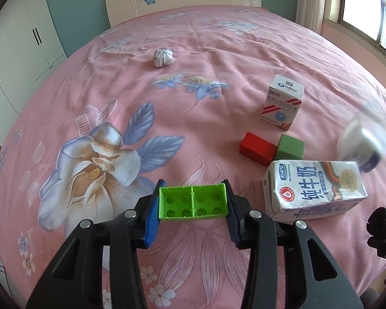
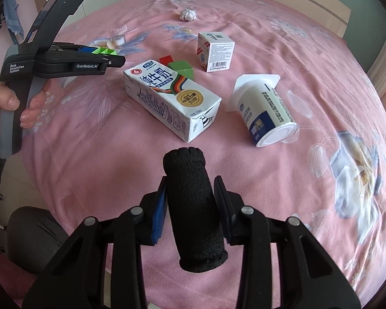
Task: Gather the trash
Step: 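Carry the green brick and black tube over the trash bin with both grippers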
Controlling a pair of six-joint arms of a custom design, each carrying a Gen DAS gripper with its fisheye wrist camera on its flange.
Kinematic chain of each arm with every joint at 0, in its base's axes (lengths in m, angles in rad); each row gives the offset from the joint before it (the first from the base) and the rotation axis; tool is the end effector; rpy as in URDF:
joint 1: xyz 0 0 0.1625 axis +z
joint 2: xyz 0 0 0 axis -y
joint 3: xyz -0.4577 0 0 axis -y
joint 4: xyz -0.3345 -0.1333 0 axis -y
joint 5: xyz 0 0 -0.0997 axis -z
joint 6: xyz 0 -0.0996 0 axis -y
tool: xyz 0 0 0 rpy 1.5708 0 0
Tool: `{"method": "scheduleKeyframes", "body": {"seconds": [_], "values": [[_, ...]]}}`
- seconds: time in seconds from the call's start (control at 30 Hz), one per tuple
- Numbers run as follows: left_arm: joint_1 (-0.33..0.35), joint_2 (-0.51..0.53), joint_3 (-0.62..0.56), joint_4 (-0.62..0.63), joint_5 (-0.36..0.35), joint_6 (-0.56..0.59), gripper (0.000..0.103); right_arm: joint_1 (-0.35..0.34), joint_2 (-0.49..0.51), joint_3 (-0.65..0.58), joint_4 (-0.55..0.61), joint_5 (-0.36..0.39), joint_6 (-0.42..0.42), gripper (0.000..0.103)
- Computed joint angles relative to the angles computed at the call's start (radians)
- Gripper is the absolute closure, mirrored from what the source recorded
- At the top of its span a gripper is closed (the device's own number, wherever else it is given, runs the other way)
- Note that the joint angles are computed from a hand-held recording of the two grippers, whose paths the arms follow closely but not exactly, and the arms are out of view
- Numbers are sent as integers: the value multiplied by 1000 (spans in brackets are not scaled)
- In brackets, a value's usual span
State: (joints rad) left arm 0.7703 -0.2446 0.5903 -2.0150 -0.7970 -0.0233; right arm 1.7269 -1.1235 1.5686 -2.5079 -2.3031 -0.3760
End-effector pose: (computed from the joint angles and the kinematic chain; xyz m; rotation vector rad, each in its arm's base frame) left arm -0.4795 -0.7480 0.0989 0.8729 2.2605 -0.5046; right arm 0.1627 -0.6048 0.4130 0.3951 -2.3004 0.4821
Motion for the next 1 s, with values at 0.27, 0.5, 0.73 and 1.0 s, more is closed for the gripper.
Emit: {"method": "scheduleKeyframes", "body": {"seconds": [0.27, 0.5, 0.73, 1.0], "values": [[-63, -103, 119, -62, 26, 4, 57, 86, -50, 0, -10, -61, 5, 66], [-119, -196, 216, -96, 53, -10, 57, 178, -83, -25, -3, -120, 10, 66], [-185, -291, 302, -147, 80, 7, 57, 279, -112, -44, 9, -181, 28, 66], [-271, -416, 430, -223, 115, 13, 57, 400, -149, -44, 17, -244, 41, 66]]}}
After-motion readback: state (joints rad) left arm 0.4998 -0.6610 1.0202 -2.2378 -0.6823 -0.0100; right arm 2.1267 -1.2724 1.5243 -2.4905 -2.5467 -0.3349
